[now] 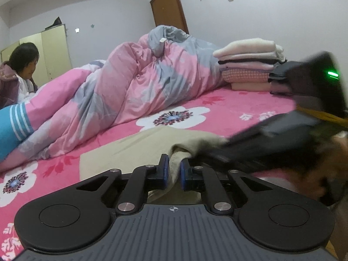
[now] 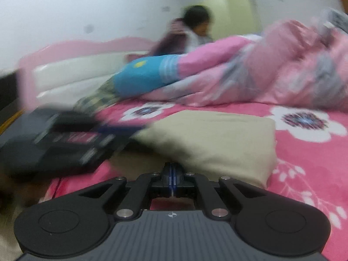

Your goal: Fold clothes

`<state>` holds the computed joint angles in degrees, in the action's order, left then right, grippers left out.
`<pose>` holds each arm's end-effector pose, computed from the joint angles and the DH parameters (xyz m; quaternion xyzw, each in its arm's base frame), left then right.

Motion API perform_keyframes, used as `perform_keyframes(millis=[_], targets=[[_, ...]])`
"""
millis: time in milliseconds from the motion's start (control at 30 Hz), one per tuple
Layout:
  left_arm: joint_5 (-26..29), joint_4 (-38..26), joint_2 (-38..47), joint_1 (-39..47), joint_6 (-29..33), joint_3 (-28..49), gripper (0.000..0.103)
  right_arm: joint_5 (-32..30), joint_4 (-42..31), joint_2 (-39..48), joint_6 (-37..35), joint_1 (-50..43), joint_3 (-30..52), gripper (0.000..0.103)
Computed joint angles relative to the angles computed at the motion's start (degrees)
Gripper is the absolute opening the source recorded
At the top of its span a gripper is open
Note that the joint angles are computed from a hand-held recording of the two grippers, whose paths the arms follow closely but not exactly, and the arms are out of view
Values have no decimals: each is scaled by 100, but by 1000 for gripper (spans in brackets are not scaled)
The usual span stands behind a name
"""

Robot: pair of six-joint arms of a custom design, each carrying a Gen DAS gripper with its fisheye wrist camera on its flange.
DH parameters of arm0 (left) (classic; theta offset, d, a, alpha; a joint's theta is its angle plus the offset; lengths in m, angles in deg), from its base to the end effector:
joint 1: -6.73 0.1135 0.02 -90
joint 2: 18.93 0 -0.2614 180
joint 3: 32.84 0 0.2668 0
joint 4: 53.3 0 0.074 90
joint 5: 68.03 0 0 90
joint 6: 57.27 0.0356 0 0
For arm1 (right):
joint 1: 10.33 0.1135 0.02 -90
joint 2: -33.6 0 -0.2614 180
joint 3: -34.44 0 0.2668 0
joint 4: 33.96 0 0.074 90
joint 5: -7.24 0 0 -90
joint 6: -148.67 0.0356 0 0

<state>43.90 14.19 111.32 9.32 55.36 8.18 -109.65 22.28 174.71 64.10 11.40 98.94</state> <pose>0.2922 -0.0001 0.0066 0.2465 0.7817 -0.0334 0.5719 0.3511 0.1573 -0.0187 -0.2446 0.7716 0.3159 0.4949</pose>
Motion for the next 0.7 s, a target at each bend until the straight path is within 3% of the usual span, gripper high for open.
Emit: perform_keyframes(millis=[133, 200, 300, 367, 400, 500, 567, 667, 700], targets=[[57, 159, 3, 93, 33, -66, 9, -142, 109, 173, 657, -36, 201, 2], [124, 262, 32, 151, 37, -91, 9, -385, 380, 32, 713, -201, -222, 4], [180, 369, 120, 184, 12, -87, 9, -913, 1142, -33, 1373, -616, -925, 6], [210, 426, 148, 197, 13, -99, 9, -1128, 1155, -42, 1704, -760, -1156, 8], [219, 434, 141, 201, 25, -109, 9, -1162, 1075, 7, 1892, -772, -1135, 14], [246, 453, 115, 214, 62, -139, 9, -1149, 911, 338, 2674, -715, -779, 47], [227, 504, 109, 198, 89, -177, 9, -1062, 1234, 700, 3317, -645, -438, 49], [226, 575, 146, 200, 143, -182, 9, -972, 1402, 878, 3587, -543, -249, 49], [237, 589, 159, 209, 156, -176, 10, -945, 1437, 918, 3641, -510, -202, 45]])
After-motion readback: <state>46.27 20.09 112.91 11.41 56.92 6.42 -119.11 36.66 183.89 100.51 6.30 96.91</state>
